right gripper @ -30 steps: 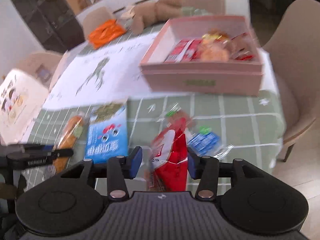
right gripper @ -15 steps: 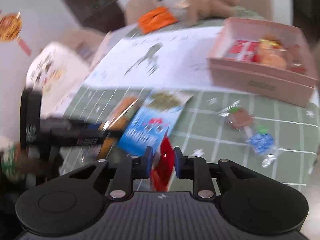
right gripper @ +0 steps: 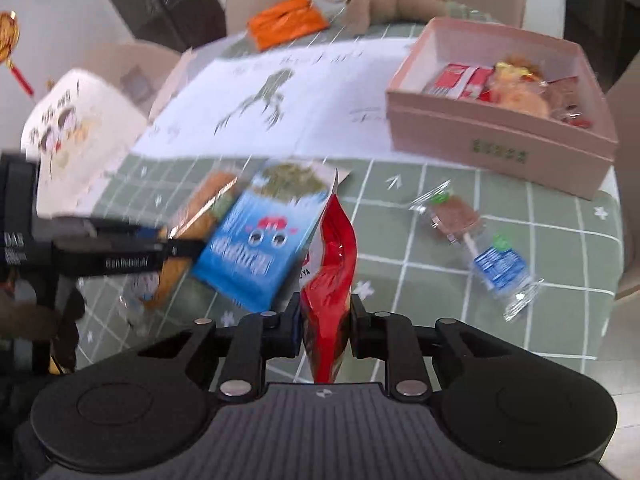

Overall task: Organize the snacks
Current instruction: 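Carry the red packet over the pink box and open the right tool, then drop the orange bread stick into the pink box from the left tool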

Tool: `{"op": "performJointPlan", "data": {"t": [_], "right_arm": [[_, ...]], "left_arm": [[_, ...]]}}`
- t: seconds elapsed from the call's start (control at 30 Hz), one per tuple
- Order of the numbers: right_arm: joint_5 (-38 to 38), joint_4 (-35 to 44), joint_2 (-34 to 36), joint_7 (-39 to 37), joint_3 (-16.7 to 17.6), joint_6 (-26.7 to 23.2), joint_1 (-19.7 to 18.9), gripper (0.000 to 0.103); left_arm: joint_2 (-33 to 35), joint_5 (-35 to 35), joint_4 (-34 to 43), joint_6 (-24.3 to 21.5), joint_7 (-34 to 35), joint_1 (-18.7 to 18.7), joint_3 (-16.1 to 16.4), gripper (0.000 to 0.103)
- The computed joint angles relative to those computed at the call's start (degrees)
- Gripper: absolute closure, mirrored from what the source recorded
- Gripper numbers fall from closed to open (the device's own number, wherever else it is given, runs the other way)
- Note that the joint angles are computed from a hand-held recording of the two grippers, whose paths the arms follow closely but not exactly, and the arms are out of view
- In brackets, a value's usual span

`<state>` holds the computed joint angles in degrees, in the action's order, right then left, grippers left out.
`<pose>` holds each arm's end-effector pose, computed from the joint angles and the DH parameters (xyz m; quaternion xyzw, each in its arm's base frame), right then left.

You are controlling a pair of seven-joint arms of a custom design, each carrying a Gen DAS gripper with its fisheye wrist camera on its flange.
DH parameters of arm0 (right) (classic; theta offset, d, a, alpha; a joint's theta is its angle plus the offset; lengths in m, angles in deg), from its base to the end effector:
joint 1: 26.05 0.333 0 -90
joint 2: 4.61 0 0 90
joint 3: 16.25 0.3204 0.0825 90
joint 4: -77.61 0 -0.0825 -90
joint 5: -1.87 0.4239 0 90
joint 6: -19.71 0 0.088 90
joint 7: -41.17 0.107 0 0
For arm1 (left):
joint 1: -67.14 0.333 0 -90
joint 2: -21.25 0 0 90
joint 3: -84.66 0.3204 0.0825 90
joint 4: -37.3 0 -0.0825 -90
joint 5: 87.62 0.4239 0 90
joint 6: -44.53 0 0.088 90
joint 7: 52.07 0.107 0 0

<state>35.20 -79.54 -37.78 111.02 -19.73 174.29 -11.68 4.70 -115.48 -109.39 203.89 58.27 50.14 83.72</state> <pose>0.4145 0.0621 0.4249 -0.6958 0.6427 -0.0569 0.3155 0.4733 -0.1313 0.3991 -0.5865 0.7598 -0.2684 0.0825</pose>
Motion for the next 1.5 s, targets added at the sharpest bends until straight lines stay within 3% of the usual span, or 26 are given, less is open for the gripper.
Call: {"op": "performJointPlan", "data": {"t": [0.1,0.23,0.27,0.33,0.4,0.47,0.5,0.53,0.57,0.6,0.67,0.87,1.13,1.23,1.33,1.37,1.5], "right_arm": [[0.47,-0.33,-1.00,1.13,-0.27,1.60,-0.91,0.082],[2.91,0.67,-3.84,-0.30,-3.06,5.84,-0.59,0.082],[3.11,1.63,-3.85,-0.71,-3.35,7.62,-0.67,0.082],[3.99,4.64,-2.26,-1.63,-4.44,11.54,-0.02,0.082],[5.46,8.93,1.35,-2.06,-5.94,15.48,1.29,0.082],[12.70,14.12,6.12,-6.60,-12.62,19.48,8.09,0.079],[17.76,17.27,9.07,-9.71,-15.16,18.17,9.85,0.073],[19.37,20.07,12.31,-9.63,-16.51,15.48,9.61,0.050],[17.24,21.51,15.44,-5.53,-15.86,14.90,7.65,0.043],[11.09,21.58,17.99,1.71,-13.20,15.50,3.91,0.043],[-0.10,19.15,18.92,10.59,-6.10,15.47,-4.64,0.043],[-13.21,7.62,14.24,17.91,4.45,17.34,-15.21,0.043],[-19.66,1.27,11.32,22.39,7.76,15.75,-13.07,0.036],[-24.22,0.75,11.40,27.52,12.34,15.82,-15.62,0.035],[-33.00,-0.14,11.01,34.38,19.38,17.72,-21.10,0.034],[-33.83,-0.54,10.73,34.10,19.27,17.86,-20.42,0.034],[-31.81,-1.31,10.06,29.58,13.08,17.84,-12.09,0.030]], "left_arm": [[-1.33,-9.30,0.96,-0.70,8.05,-4.11,3.90,0.072],[0.24,-25.01,9.65,-5.59,23.18,-9.05,7.99,0.072],[1.68,-28.10,13.13,-7.08,26.52,-9.76,8.29,0.072],[6.29,-33.10,22.17,-12.76,31.41,-6.60,5.10,0.072],[12.37,-35.36,32.18,-16.88,31.17,-8.83,6.56,0.071],[20.12,-38.10,42.18,-20.66,27.79,-8.27,5.76,0.067],[24.14,-35.84,47.19,-23.63,24.71,-7.56,5.32,0.066],[27.44,-31.95,51.01,-24.54,21.25,-6.22,3.71,0.068],[29.46,-28.02,52.83,-23.89,18.89,-6.66,3.82,0.070],[30.12,-25.14,52.65,-22.89,18.14,-7.93,5.05,0.070],[28.77,-24.26,47.73,-19.43,20.20,-6.74,3.72,0.070],[22.74,-17.05,31.19,-9.42,19.14,-4.13,1.30,0.070],[13.15,-20.41,16.34,-7.35,19.80,2.22,-3.44,0.070],[10.87,-17.39,12.68,-4.78,17.35,3.84,-6.10,0.070],[10.21,-14.20,11.21,-2.80,15.69,3.93,-7.04,0.070],[10.05,-13.19,11.17,-3.25,14.92,3.92,-7.07,0.070],[8.84,-7.75,9.17,-1.25,11.07,3.86,-7.25,0.064]]}}
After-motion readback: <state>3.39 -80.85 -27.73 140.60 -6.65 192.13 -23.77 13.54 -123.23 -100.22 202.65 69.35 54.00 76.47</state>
